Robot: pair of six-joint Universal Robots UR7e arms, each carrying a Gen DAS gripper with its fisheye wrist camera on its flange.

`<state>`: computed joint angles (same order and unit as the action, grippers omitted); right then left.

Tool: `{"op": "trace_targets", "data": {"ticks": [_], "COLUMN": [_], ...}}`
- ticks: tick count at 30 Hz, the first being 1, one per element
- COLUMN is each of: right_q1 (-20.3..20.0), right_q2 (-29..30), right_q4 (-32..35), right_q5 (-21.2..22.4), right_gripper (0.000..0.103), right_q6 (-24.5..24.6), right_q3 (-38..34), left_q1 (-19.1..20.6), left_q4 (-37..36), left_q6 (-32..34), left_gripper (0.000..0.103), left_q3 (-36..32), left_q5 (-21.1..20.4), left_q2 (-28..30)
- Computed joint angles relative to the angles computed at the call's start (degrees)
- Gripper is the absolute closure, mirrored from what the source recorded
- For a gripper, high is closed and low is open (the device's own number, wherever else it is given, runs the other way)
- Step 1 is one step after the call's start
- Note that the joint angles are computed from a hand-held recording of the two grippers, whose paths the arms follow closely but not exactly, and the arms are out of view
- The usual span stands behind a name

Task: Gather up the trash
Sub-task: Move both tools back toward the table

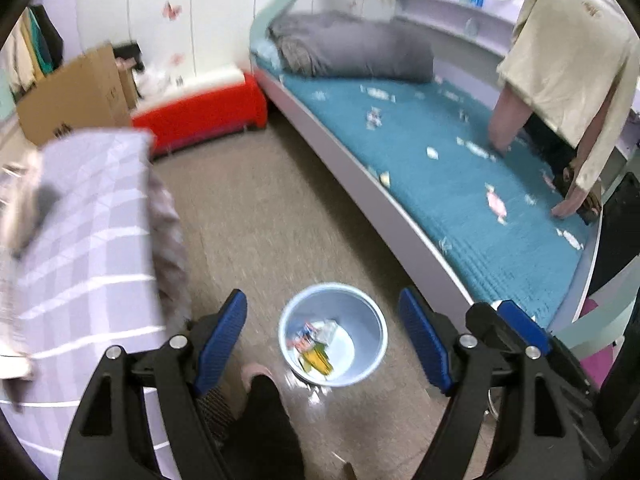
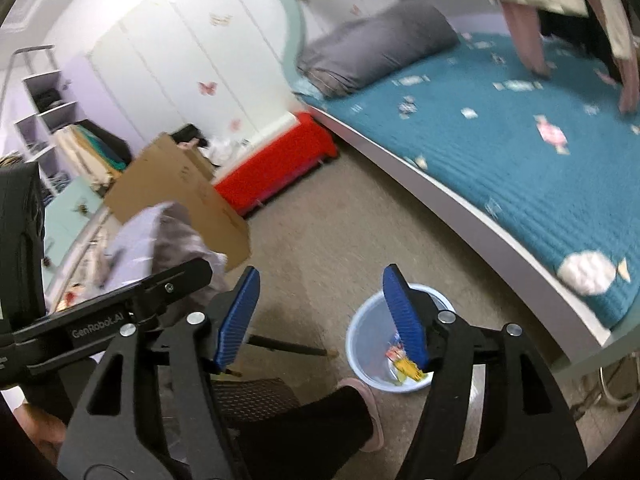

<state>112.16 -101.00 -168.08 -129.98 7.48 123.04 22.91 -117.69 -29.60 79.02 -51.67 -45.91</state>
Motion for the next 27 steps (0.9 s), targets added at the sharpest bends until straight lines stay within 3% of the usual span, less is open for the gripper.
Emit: {"op": "trace_targets", "data": {"ticks": [8,13,18,27], "right_q1": [9.54,12.88,15.61,15.81], "right_q2": [7.97,14.84,23.06,34.74], "right_q4": [-0.09,1.58,4.6,10.64], "right_q5": [0.9,4.22,5.52,6.78], "right_gripper": [0.036,0.036,0.036,0.036], "right_q6": [-2.4,-3.29,-4.59,-3.84], "right_q3": [-6.13,-11.37,-18.24,-28.49], "left_q1": [-2.82,-3.02,-1.77,4.63], "left_q4": [0.76,6.23,13.39,13.37], "left_q6": [0.39,-4.5,-10.4,-12.08], "left_gripper": [0.022,0.022,0.022,0.022], "left_q3": [4.96,7.62,8.58,10.25], "left_q5": [11.64,18.68,22.97,18.55], "left_q2": [-9.6,-16.79,-22.45,-29.38]}}
